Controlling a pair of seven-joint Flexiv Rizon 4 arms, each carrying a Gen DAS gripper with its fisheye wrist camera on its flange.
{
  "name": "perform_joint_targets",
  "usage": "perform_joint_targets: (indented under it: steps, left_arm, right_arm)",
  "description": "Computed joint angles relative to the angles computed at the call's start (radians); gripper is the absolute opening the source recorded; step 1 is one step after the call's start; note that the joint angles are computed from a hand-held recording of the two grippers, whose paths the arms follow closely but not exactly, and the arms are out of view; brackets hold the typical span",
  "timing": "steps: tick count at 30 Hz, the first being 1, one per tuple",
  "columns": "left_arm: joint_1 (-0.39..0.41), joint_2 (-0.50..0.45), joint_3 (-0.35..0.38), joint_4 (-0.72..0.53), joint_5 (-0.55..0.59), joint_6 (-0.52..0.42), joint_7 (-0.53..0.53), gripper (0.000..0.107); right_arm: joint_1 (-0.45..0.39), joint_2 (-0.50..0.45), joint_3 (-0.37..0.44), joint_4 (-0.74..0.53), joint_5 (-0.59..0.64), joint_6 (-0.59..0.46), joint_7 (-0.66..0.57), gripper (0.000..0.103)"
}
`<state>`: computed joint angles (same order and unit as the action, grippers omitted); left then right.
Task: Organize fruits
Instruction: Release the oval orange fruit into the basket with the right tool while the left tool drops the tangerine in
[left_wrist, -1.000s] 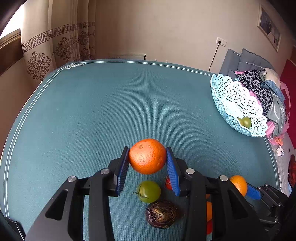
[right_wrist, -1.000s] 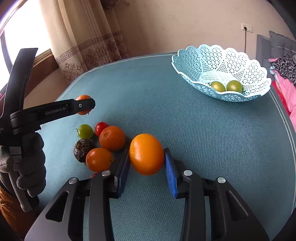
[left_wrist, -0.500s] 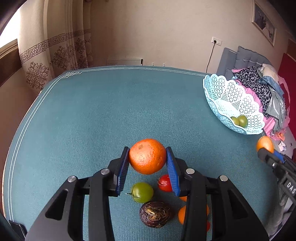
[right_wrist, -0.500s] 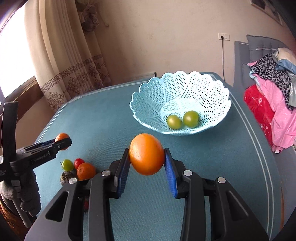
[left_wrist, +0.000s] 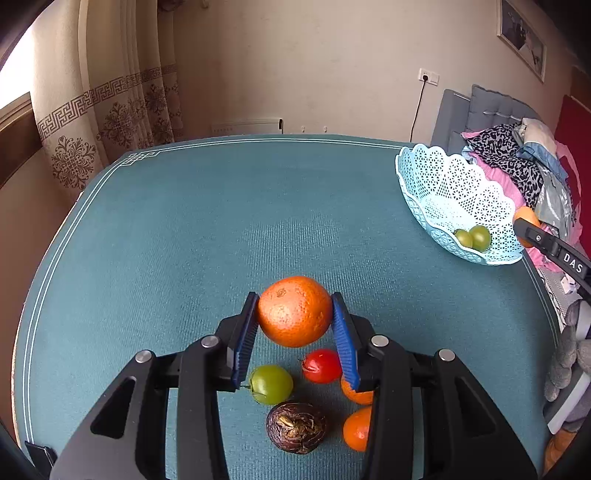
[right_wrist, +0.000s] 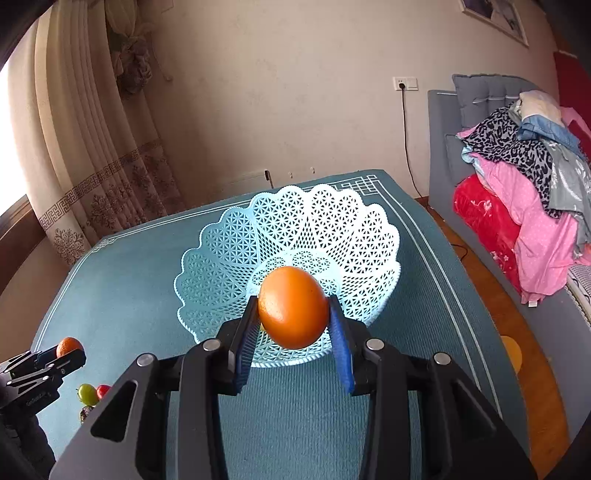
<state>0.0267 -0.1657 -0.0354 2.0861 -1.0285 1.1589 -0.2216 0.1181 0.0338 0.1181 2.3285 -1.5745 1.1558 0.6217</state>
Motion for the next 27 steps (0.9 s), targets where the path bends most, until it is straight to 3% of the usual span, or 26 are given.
perform_joint_targets:
  steps: [10,17,27]
  left_arm:
    - [-0.022,0.011,-0.010,0.004,0.004,0.022,0.014,0.040]
    - [-0.049,0.022,-0.020,0.000,0.002,0.014,0.023,0.040]
    - [-0.099,0.004,-0.047,-0.046,0.020,-0.029,-0.010,0.040]
  right_arm:
    - [-0.021,0.021,-0.008,0.032,-0.085,0.006,0.130,0.040]
    - [-0.013,0.080,0.009,0.086,-0.083,-0.038,0.181,0.042]
    - [0.020,0.091,0.028,0.142,-0.040,-0.088,0.229,0.046]
